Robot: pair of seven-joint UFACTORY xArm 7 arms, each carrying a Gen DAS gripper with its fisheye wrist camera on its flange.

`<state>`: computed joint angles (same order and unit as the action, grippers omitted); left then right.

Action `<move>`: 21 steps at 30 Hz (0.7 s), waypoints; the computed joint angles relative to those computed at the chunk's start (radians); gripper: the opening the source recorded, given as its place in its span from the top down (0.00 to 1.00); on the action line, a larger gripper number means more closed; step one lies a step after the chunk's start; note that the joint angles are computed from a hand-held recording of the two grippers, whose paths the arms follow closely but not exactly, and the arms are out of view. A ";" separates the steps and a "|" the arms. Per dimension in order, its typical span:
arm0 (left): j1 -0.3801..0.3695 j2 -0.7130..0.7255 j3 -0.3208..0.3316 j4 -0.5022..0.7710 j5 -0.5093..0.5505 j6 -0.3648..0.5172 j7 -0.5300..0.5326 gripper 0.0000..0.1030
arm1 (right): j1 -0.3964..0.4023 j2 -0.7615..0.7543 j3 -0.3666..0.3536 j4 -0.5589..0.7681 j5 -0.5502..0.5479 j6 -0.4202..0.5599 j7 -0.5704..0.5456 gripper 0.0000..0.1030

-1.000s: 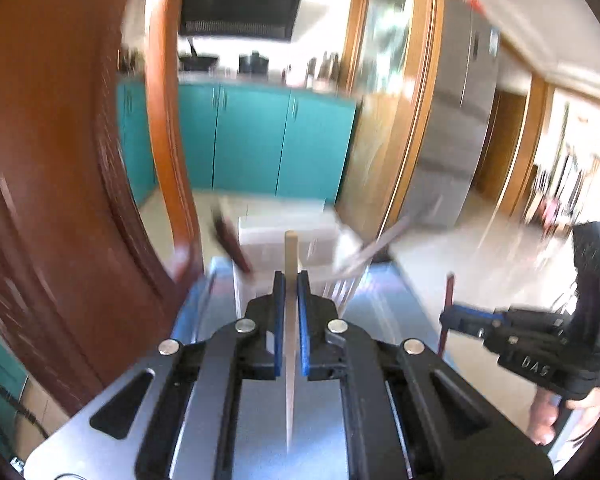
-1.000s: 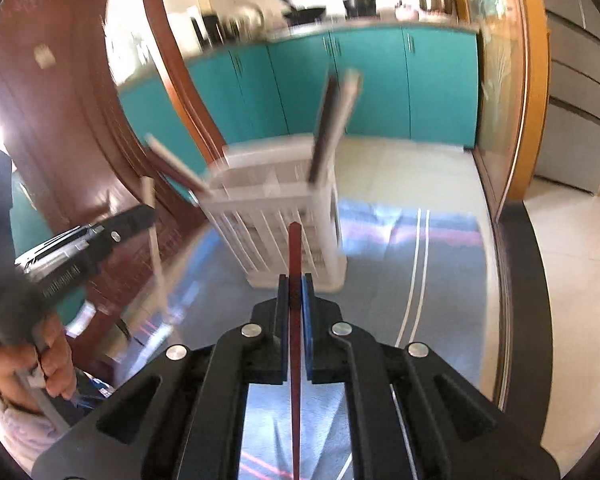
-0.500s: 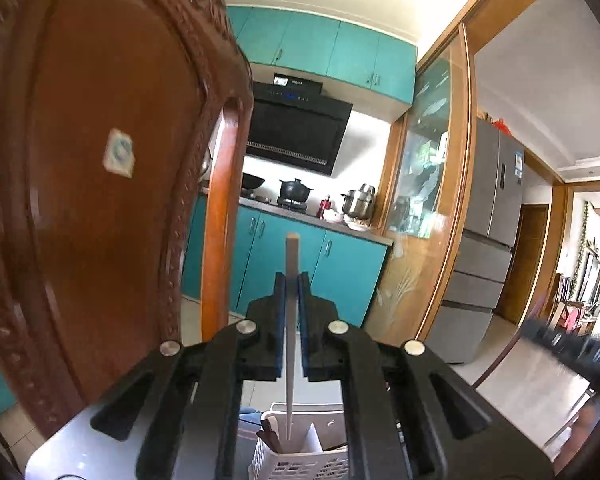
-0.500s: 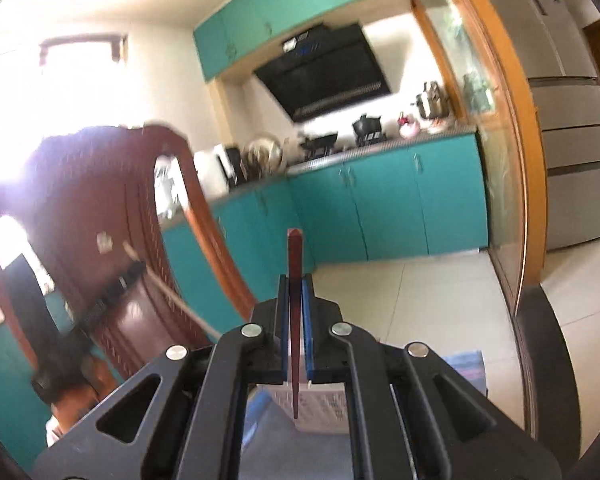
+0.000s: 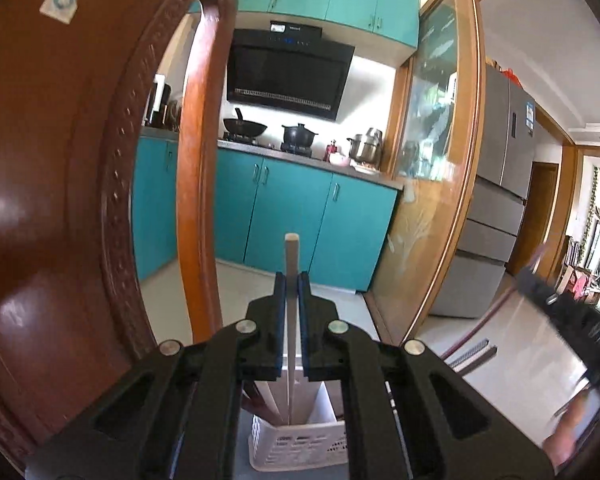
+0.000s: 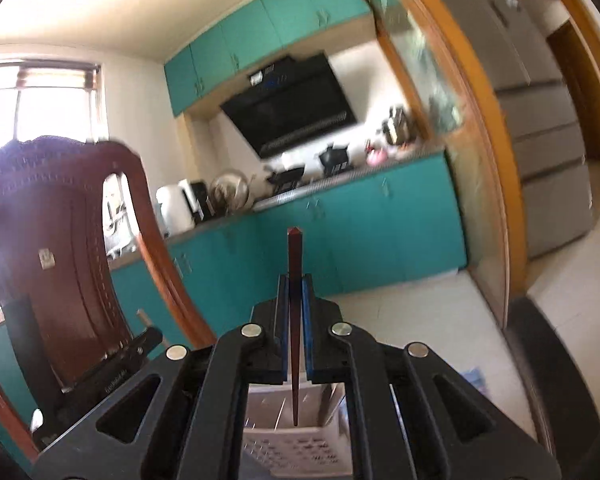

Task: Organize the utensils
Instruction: 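Lift both held chopsticks up over the white basket, then open both tools to drop the chopsticks into the white basket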

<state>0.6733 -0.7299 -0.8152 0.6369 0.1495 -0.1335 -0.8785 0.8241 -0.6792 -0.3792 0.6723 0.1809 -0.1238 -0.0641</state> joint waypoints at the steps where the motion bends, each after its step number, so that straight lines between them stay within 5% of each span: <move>1: 0.000 0.004 0.000 0.000 0.003 0.001 0.004 0.93 | -0.006 0.016 0.009 -0.001 -0.004 -0.001 -0.001 0.94; 9: -0.040 -0.007 0.035 -0.036 0.000 -0.006 0.011 0.93 | -0.027 0.046 0.052 -0.026 -0.029 -0.007 -0.008 0.93; 11: -0.062 -0.016 0.053 -0.048 -0.002 -0.010 0.020 0.85 | -0.045 0.047 0.073 -0.033 -0.030 -0.017 0.001 0.93; 16: -0.075 -0.065 0.062 -0.081 -0.021 -0.036 0.031 0.61 | -0.081 0.020 0.105 -0.057 -0.046 -0.058 0.036 0.52; 21: -0.041 -0.133 0.023 -0.089 -0.034 -0.036 0.033 0.37 | -0.098 -0.042 0.110 -0.090 -0.088 -0.100 0.074 0.30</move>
<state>0.6320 -0.8633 -0.7924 0.5477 0.1154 -0.1691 -0.8456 0.7263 -0.7215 -0.2691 0.5824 0.0927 -0.2236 0.0099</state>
